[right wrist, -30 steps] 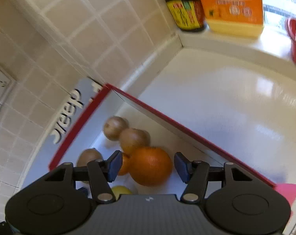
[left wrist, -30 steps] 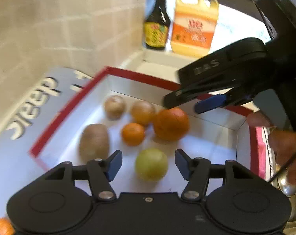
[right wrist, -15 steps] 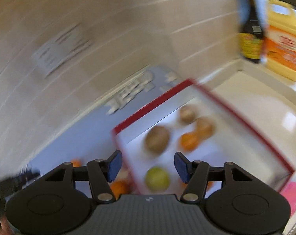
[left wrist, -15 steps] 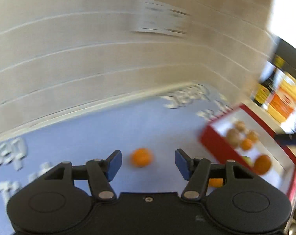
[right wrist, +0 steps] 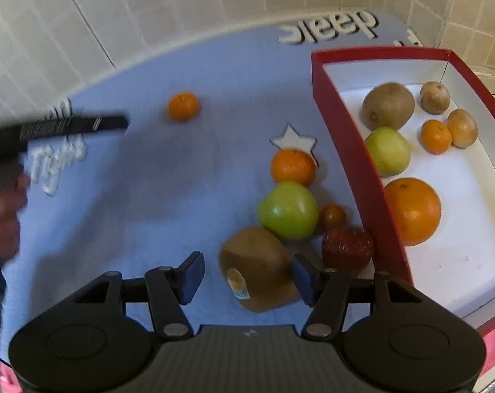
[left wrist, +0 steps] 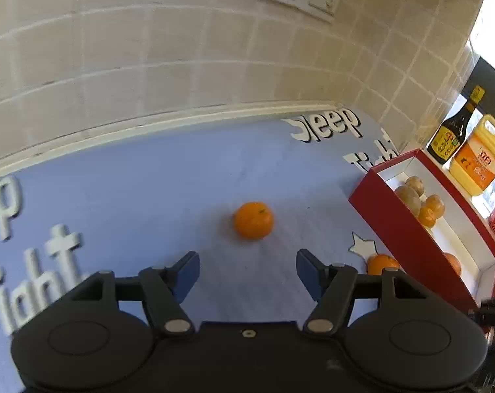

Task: Organize fruits
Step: 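Grasp a mandarin with the left tool while the right tool grasps the large kiwi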

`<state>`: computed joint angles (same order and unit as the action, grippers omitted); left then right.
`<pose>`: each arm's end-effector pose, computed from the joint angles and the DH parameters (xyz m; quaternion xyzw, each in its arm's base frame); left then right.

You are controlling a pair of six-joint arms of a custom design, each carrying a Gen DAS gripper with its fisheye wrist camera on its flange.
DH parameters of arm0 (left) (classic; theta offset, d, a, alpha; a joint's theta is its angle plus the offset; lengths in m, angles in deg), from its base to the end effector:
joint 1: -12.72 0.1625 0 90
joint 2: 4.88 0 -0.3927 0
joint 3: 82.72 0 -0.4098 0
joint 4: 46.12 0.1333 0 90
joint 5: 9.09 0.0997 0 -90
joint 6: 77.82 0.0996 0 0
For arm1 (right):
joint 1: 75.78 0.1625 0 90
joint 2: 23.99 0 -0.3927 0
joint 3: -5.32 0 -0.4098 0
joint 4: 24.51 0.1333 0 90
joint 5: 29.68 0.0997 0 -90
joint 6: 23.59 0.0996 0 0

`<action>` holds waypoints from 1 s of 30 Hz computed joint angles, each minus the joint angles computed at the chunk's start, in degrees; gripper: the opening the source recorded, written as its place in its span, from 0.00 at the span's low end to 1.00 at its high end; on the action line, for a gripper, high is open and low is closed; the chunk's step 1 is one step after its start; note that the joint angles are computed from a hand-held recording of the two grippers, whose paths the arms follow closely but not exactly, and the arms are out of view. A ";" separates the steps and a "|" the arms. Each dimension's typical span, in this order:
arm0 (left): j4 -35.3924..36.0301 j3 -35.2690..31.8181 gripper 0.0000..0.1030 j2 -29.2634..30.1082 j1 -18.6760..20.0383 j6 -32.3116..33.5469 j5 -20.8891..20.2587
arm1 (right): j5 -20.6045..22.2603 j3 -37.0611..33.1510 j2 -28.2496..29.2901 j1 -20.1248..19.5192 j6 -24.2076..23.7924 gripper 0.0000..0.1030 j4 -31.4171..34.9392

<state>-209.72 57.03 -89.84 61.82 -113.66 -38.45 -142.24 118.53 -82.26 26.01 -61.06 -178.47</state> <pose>-0.0830 -0.4320 0.2048 -0.0448 0.8544 -0.4197 0.3029 0.2064 -0.5237 0.0859 0.3935 -0.8951 0.0319 0.2073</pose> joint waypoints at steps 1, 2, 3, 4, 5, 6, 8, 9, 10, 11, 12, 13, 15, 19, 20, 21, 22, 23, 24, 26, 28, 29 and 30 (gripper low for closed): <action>-2.41 -1.50 0.76 2.44 1.02 2.34 -0.19 | -0.90 0.31 0.57 0.24 -0.81 0.61 -1.53; -4.08 -3.00 0.76 4.66 1.98 4.17 -0.14 | -1.69 0.49 1.13 0.50 -1.51 0.62 -2.59; -5.38 -4.53 0.76 6.66 2.97 6.16 -0.28 | -2.04 0.66 1.50 0.65 -1.91 0.63 -3.31; -7.01 -6.13 0.76 8.75 4.13 8.54 -0.77 | -2.21 0.78 1.68 0.63 -2.10 0.63 -3.83; -7.46 -7.74 0.76 10.54 5.22 9.75 -1.06 | -2.36 0.82 1.90 0.59 -2.03 0.63 -4.10; -7.14 -8.91 0.76 11.72 5.95 10.32 -1.03 | -2.44 0.86 1.98 0.48 -1.81 0.63 -3.96; -6.30 -11.34 0.75 14.20 7.33 11.50 -1.12 | -2.22 0.21 2.52 -0.01 -0.93 0.63 -2.91; -5.86 -12.09 0.74 14.59 7.83 11.82 -1.77 | -1.90 -0.18 2.56 -0.41 -0.29 0.63 -1.99; -5.86 -12.80 0.70 15.30 8.38 12.03 -2.50 | -1.41 -0.41 2.43 -0.81 0.39 0.62 -1.05; -5.60 -13.24 0.70 15.79 8.62 11.95 -2.34 | -1.07 -0.68 2.43 -1.11 0.87 0.62 -0.34; -5.32 -13.53 0.69 16.20 8.75 11.90 -2.05 | -0.71 -1.01 2.41 -1.43 1.51 0.62 0.61; -4.82 -13.82 0.65 16.55 8.81 11.64 -1.66 | -0.33 -1.35 2.41 -1.65 2.07 0.62 1.38; -3.77 -14.11 0.47 16.84 8.97 10.95 -1.18 | 0.41 -1.64 2.32 -2.06 2.62 0.62 2.11; -4.22 -13.37 0.46 16.44 8.63 9.99 -0.83 | 0.93 -1.43 1.72 -2.11 3.08 0.62 2.36; -3.68 -13.27 0.46 16.21 8.45 9.63 -0.52 | 1.02 -1.17 1.50 -2.15 2.89 0.62 2.08; -3.08 -13.19 0.46 16.11 8.23 9.12 -0.17 | 1.03 -1.03 1.43 -2.08 2.81 0.61 1.75; -2.46 -13.00 0.46 15.86 7.96 8.54 0.00 | 1.05 -0.99 1.62 -1.94 2.88 0.61 1.27; -1.98 -12.76 0.46 15.53 7.64 7.99 0.05 | 1.09 -0.69 1.45 -1.91 2.69 0.61 0.87; -1.80 -12.60 0.46 15.33 7.36 7.67 0.18 | 1.10 -0.44 1.42 -1.83 2.54 0.61 0.39; -1.94 -11.92 0.46 14.71 6.31 7.49 0.90 | 1.55 -0.11 1.42 -1.82 2.65 0.61 -0.39; -2.22 -11.32 0.46 14.04 4.96 7.67 1.90 | 2.86 0.12 0.29 -1.84 3.41 0.61 1.11; -2.20 -11.16 0.46 13.72 4.25 7.69 2.33 | 4.03 0.28 -0.57 -1.96 3.80 0.61 2.16; -2.41 -11.11 0.46 13.50 3.52 7.92 2.70 | 5.23 0.47 -1.35 -2.09 4.01 0.61 2.97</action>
<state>-212.13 45.92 -76.34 65.34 -105.74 -35.75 -137.02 119.00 -83.61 23.92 -57.06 -175.51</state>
